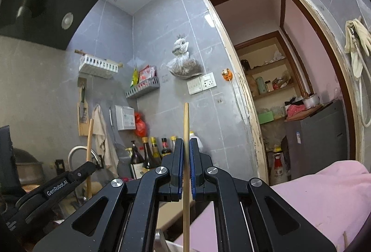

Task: Organize utensils
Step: 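Lower both chopsticks into the white caddy and open both tools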

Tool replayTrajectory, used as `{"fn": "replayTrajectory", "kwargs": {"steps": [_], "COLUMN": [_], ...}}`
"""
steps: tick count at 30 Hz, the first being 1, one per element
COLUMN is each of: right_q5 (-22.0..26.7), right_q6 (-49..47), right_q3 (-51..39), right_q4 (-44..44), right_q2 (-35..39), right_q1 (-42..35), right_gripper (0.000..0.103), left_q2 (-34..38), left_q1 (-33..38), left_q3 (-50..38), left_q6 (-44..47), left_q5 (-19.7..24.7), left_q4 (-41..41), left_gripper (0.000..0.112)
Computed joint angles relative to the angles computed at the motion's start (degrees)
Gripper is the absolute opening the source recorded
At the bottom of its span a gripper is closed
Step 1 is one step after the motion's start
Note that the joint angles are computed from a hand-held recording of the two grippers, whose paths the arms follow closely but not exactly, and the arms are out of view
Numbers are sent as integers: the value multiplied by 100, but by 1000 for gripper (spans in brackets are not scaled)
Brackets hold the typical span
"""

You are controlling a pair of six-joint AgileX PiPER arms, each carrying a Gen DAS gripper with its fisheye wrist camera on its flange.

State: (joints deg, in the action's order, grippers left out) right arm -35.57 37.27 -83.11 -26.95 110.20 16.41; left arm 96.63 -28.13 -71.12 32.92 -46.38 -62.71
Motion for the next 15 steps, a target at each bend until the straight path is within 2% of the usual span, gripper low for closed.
{"fn": "replayTrajectory", "kwargs": {"steps": [9,15], "right_q5": [171,234], "right_q6": [-172,249], "right_q3": [166,141], "right_q4": [117,-339], "right_q2": [-70,-64], "right_q1": [42,15], "right_gripper": [4,4], "left_q2": [144,135], "left_q1": [-269,-302], "left_q3": [51,117], "left_q6": [601,765], "left_q5": [-26,109], "left_q4": [-300,-433], "left_gripper": [4,4]}}
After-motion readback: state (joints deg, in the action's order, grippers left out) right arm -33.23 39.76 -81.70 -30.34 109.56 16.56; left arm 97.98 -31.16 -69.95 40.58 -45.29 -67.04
